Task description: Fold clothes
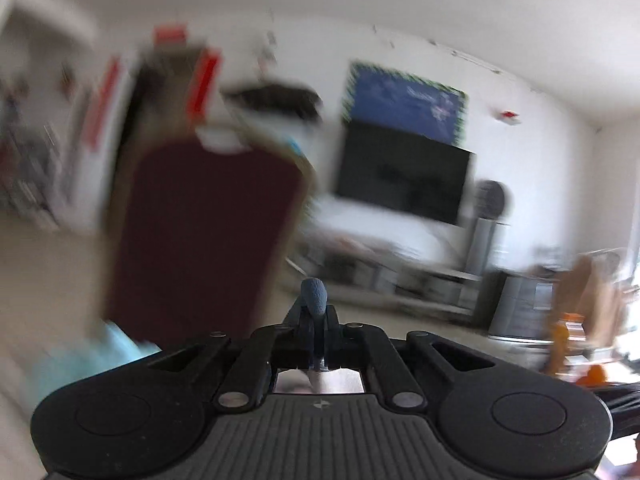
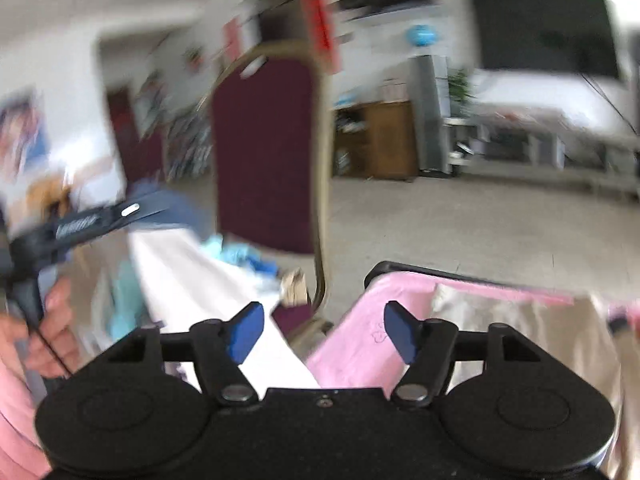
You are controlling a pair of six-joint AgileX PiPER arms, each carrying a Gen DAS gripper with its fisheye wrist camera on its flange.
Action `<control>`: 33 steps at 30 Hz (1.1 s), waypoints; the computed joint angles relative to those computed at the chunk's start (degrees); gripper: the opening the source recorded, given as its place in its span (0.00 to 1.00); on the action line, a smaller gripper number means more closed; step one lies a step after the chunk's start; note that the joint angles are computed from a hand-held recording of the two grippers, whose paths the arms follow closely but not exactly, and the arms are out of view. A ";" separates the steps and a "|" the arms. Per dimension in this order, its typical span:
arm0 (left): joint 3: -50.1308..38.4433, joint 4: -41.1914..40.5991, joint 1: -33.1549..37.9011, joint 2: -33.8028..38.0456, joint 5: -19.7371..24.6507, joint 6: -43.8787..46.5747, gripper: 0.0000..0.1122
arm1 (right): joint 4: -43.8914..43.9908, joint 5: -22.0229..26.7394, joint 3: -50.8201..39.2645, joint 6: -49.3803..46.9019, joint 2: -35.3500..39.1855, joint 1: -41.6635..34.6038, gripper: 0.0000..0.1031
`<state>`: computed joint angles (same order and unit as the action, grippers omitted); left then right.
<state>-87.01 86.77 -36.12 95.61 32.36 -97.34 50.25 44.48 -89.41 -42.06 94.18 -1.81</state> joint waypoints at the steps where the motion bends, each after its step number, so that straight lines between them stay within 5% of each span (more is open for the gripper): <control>1: -0.70 0.03 -0.31 -0.33 2.38 2.13 0.02 | 2.46 1.68 0.63 1.44 -0.78 -2.00 0.66; 8: -2.32 -4.03 3.74 2.97 4.30 13.47 0.02 | 9.44 4.67 8.31 0.02 -3.73 -4.52 0.66; 13: 5.28 -9.03 9.52 3.80 3.82 9.15 0.03 | 11.31 4.49 11.36 -0.74 -2.93 -2.93 0.66; 18: 11.99 -21.45 15.29 -0.48 -1.00 13.79 0.18 | 10.57 8.06 11.23 1.10 -2.25 -3.66 0.67; 21: 13.32 -22.58 13.14 -4.96 2.69 15.27 0.33 | 12.06 10.45 12.21 0.40 -4.02 -6.26 0.69; 26: 10.18 -26.04 5.25 -7.31 10.80 20.32 0.35 | 13.10 14.84 13.51 0.64 -7.96 -13.63 0.70; 33: -0.39 -42.77 -2.50 2.79 10.38 34.68 0.35 | 9.75 18.77 15.66 2.32 -10.24 -27.35 0.70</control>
<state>-87.40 44.01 -38.62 98.40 42.74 -62.66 60.00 63.26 -73.75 -39.74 83.94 -29.16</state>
